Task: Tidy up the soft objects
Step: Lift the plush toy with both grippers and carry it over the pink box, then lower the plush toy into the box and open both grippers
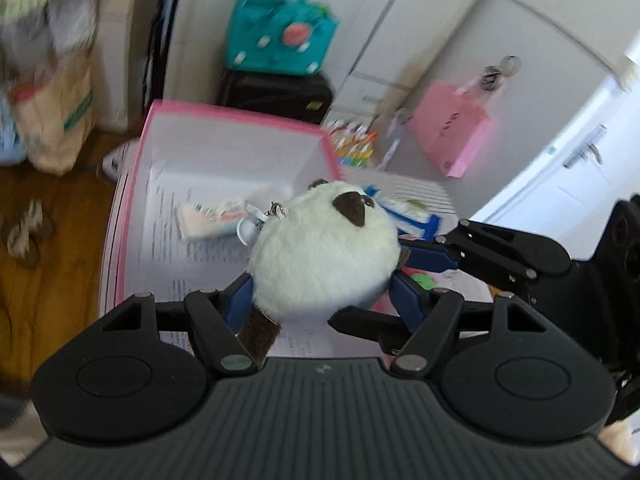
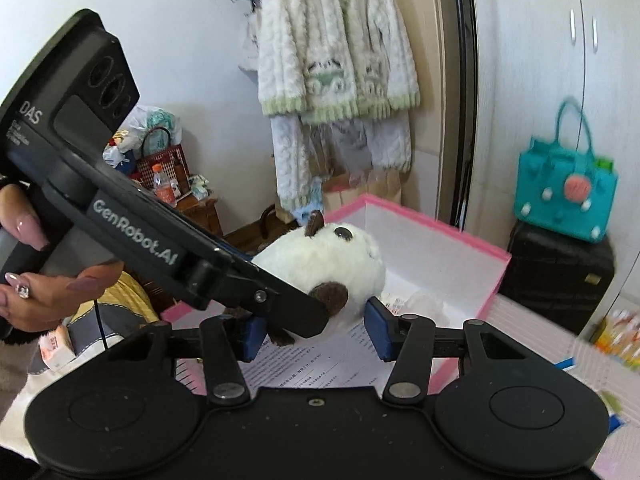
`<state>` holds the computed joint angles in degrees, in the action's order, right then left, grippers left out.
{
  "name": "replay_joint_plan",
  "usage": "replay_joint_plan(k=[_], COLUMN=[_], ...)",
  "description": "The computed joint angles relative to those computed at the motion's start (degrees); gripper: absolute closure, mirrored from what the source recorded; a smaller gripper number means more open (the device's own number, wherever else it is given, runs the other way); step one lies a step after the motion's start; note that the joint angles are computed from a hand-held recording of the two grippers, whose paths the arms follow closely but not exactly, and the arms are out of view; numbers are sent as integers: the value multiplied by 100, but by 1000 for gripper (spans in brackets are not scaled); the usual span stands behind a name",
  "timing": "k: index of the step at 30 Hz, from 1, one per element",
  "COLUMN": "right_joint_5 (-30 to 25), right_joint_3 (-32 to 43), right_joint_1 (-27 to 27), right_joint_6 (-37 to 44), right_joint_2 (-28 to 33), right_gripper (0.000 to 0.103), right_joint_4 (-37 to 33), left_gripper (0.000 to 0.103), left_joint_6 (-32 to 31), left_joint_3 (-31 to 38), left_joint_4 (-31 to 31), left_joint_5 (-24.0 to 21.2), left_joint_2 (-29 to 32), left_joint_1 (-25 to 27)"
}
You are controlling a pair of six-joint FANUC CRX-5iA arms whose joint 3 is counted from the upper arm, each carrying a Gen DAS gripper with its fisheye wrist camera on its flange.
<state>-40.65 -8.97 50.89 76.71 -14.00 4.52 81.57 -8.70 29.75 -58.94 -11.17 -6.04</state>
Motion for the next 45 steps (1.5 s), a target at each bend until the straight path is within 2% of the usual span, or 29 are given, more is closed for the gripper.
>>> replay_joint_plan(k=[7,15,17,19,22,24,29,35,41,45], right_joint_5=[-409,-809,-876,-892,-894,-1061,-1171,-744,-811,-1065], right_joint_3=[554,988,988,930,888,1029,1133,930,672,536], right_joint_1=[-314,-520,-451,-359,-271,-279,-258,-288,-146,-23], right_joint_6=[925,1507,1399,1382,1378,1331,1117,885,390,18], right_joint_2=[716,1098,1164,1199,1231,1360,1488,1378,1012,706], right_gripper=[48,49,51,66,69,69,69,69,65,62], right_joint_4=[-548,-943,-731,-526,-341,-309,-148,-201,31,256], left_gripper=[33,33,34,34,36,42,48,49,48,43], left_joint_6=[491,692,615,621,515,473,416,550,484,457], left_joint_3=[328,743,793,837,866,865,761,653,685,732], left_joint_4=[-150,-726,-933,-1095,-1193,-1165,-1147,-1473,-1678,-1801], left_joint_5=[-474,-670,-579,-539,-488,-480,-298,44,-103,-256], left_joint_2=[794,1101,1124,1121,1133,1165,1079,845,614,454], left_joint_1=[165,2,-80,-129,-166,-139,-137,-217,-310,-376])
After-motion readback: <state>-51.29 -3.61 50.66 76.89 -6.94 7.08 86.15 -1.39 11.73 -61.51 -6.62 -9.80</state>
